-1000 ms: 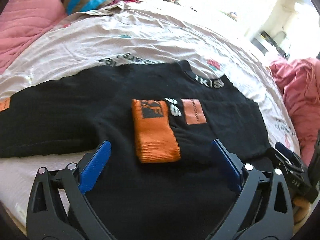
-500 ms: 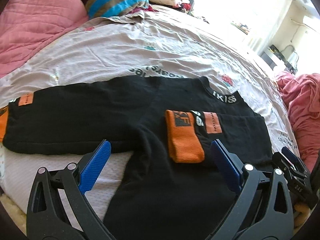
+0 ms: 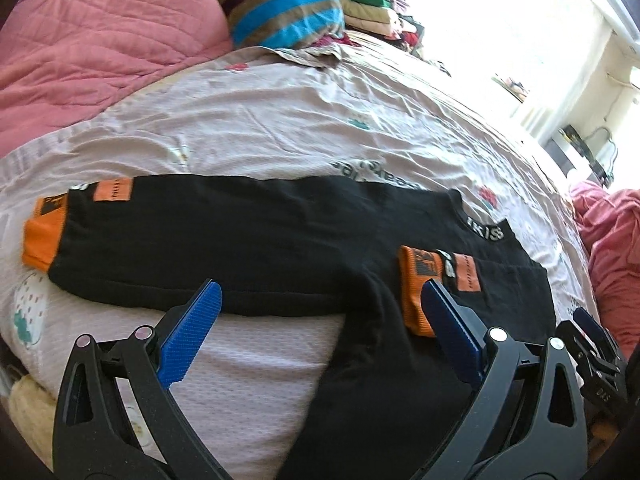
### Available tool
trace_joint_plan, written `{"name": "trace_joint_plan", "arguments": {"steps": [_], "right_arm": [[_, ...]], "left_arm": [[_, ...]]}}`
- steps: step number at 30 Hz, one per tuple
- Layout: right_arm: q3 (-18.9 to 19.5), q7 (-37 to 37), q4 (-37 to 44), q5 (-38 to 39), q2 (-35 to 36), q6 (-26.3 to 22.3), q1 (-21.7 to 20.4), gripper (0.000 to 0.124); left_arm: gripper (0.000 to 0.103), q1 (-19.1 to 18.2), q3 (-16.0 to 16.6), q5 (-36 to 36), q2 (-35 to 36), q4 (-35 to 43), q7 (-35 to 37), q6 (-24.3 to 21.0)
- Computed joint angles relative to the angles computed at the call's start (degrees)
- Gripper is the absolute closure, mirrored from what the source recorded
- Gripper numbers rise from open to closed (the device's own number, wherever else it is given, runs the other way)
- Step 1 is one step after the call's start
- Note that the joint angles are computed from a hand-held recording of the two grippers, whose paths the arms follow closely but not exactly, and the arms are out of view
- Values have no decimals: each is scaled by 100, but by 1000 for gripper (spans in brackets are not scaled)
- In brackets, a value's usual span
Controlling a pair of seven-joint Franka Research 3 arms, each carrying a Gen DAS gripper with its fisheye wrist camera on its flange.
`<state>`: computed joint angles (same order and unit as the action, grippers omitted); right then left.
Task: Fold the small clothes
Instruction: 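Move the left gripper to the other sleeve's orange cuff and grasp it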
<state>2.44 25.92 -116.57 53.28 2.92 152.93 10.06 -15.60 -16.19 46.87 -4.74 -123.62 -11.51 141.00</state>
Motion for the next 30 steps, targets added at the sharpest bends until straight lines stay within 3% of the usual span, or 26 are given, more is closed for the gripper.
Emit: {"name": "trace_joint_plan", "arguments": {"steps": [10, 30], "right_arm": [[128, -133, -23, 52, -99, -55, 235, 26], [400, -363, 96, 12, -59, -285, 803, 26]], "left_arm": [[10, 180, -44, -74, -568, -588, -363, -113], [10, 684, -133, -473, -1656, -1816, -945, 92]]}}
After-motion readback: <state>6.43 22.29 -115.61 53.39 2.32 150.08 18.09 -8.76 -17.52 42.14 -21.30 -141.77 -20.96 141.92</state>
